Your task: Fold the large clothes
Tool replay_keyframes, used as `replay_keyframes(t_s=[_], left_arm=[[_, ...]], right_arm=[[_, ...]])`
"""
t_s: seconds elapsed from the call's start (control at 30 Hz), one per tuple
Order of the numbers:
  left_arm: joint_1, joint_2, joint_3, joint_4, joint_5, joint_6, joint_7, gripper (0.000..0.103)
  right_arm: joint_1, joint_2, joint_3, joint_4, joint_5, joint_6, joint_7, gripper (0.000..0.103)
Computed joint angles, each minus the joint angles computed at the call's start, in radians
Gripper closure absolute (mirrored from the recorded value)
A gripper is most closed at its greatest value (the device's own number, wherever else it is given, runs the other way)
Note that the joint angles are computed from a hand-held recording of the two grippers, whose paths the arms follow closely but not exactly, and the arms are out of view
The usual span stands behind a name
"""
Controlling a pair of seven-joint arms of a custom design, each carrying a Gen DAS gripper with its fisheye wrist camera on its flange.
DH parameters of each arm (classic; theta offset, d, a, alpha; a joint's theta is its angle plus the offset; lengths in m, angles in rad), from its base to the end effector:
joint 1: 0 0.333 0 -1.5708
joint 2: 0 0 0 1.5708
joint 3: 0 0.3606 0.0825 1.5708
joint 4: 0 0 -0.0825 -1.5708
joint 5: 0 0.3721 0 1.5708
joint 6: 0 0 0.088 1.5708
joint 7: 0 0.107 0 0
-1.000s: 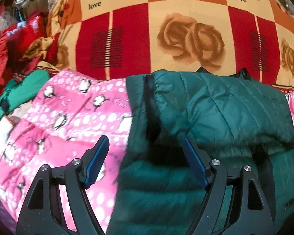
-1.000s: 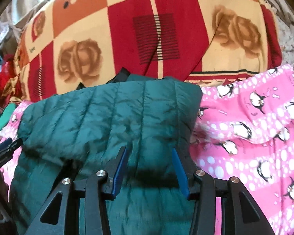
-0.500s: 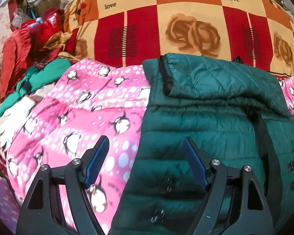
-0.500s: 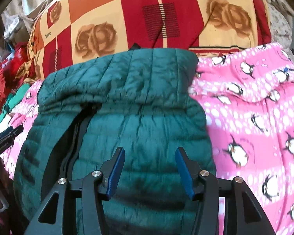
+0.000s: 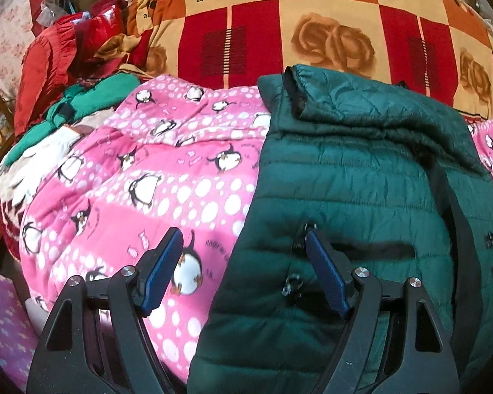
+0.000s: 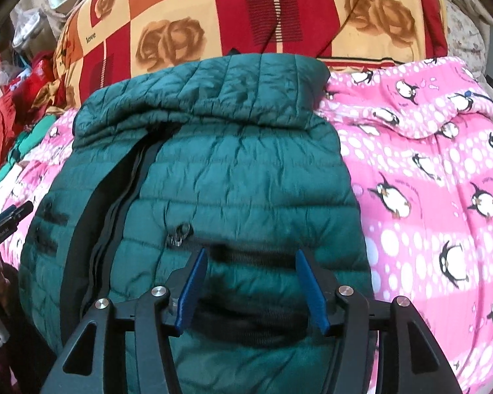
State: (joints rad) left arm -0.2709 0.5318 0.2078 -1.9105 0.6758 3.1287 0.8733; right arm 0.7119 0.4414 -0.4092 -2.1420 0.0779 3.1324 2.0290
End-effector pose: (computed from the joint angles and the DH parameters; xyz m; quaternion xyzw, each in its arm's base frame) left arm 0.6702 -0.1158 0.3318 -0.6278 0.6972 -0.2197 0.2673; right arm 0.5940 0.2007 0.3279 -0.6240 0.7228 -0.1739 0.2407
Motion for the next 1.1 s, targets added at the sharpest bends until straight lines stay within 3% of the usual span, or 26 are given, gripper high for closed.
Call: replay_keyframes(t_s=[0.17,0.57,0.77,0.97,1.1], left_arm=[[-0.042,-0.017,0.053,-0.039,0.026,0.023,-0.026,0.025],[-0.147,-0.057,0.174,-0.136,0.057,0.085,-0.051,0.025],[-0.176,-0.065,0.204,-0.167,0.033,0.1,-0.029,0.025],[-0.152,-0.082,0.174,-0.2,-0.004,0.096,0.023,0.025],[-0.078,-0.098,0.091,-0.218,-0.032,0.082,0.074,0.025]], right_arm=[[0.014,-0.024,0.0,-0.051,0.017,0.023,-0.006,0.047],[0.125,-0.062,-0.083,-0.131,0.038,0.037,-0.021,0.042],[0.169,-0.07,-0.117,-0.156,0.032,0.042,-0.019,0.042],[0.186,-0.083,-0.127,-0.179,0.054,0.048,-0.029,0.042],[0.189,-0.1,-0.128,-0.199,0.054,0.039,-0.038,0.041]])
